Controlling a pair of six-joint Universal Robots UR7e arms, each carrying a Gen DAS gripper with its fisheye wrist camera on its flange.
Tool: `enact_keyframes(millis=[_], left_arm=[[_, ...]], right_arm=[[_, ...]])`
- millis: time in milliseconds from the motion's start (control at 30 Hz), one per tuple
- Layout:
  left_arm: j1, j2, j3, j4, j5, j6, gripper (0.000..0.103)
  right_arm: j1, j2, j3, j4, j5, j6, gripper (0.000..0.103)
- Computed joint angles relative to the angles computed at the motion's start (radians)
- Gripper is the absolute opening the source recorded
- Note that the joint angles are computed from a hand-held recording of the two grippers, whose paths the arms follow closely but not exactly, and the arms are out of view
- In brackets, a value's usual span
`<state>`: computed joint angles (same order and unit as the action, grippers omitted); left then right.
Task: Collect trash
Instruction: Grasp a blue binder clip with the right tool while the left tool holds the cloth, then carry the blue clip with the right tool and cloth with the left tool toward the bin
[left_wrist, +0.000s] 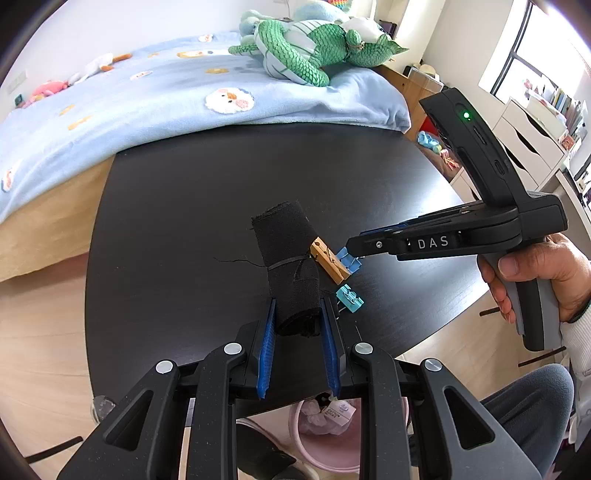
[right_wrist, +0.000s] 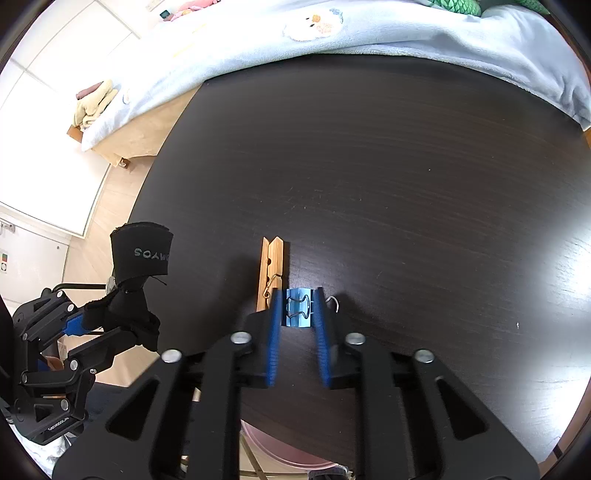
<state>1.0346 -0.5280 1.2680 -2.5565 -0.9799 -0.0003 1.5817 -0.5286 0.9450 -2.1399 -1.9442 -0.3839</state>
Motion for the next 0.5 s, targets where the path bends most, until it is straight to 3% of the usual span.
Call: enact_keyframes(millis=[133,500], left_arm=[[0.0,0.001,-0.001,0.0,0.0,0.001,0.023],[-0.009,-0.006,0.015,-0.018,0.0,0.012,0.023]], right_arm=[[0.001,0.002,-0.001,-0.002,-0.002,-0.002,0.003],[0.011,-0.085,0.119,-0.101,0.004,-0.032,0.001]])
